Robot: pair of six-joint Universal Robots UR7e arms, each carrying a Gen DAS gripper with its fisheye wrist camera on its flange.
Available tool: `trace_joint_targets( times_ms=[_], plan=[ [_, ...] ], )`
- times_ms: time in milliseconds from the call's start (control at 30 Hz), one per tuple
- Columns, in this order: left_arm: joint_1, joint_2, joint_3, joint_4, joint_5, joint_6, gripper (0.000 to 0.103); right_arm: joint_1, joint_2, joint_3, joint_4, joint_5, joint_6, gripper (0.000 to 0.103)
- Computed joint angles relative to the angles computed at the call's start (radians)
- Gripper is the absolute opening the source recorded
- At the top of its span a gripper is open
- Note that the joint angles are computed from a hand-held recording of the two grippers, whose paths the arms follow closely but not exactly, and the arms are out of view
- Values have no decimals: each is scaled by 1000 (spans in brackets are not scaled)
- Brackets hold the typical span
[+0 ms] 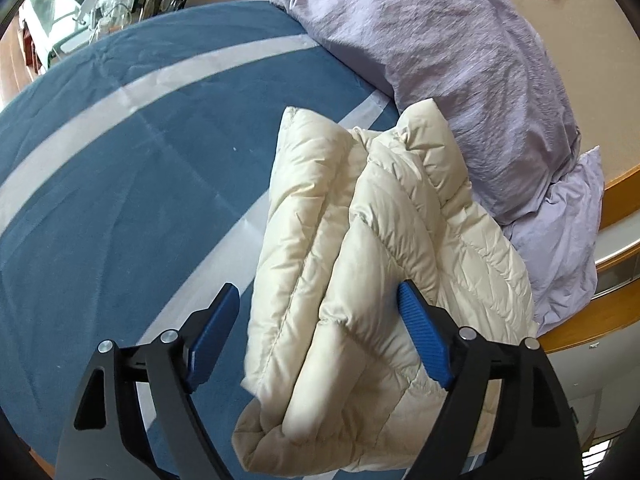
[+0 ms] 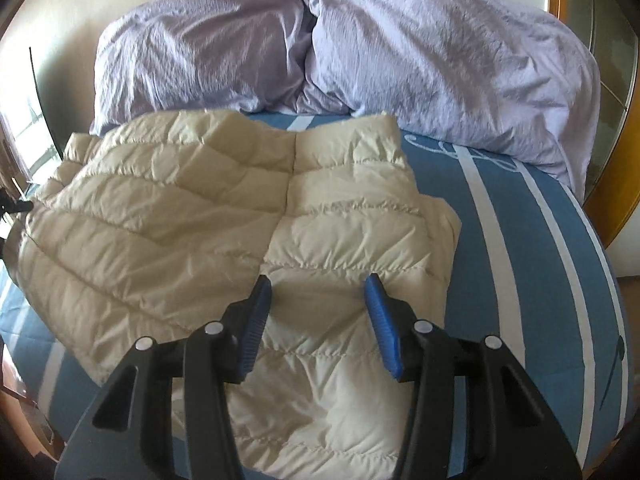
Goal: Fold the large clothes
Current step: 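Grasp the other jacket side with the left gripper and fold it over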
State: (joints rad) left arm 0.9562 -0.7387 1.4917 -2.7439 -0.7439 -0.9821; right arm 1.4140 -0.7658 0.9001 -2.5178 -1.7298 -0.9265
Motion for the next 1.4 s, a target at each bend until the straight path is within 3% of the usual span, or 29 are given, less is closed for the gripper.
trace_joint_targets(
  times_ms=[133,200,367,467,533,800,967,1167,1400],
  plan=[
    [1,13,1,-29,-12,13,80,3,31,-20,6,-45,-6,53],
    [4,23,-1,-60,-39,25,73,3,38,-18,-6,-53,-8,54],
    [7,42,-8,-138,-68,41,38,-2,50,-35,12,-45,16,54],
    [-1,47,-9,-201,-81,68,24,-4,52,-45,31,-39,29,54],
    [-10,50,-17,-234,-85,90,21,-6,53,-47,37,-35,37,54],
    [-59,85,-92,-366,-145,214,20,-10,54,-48,43,-20,49,54],
    [-93,152,-217,-372,-220,308,20,-14,55,-55,64,-2,68,54],
    [-114,263,-412,-291,-329,363,20,-19,54,-62,86,19,80,54],
    [-120,449,-718,-105,-468,377,20,-27,49,-57,100,48,90,54]
  ],
)
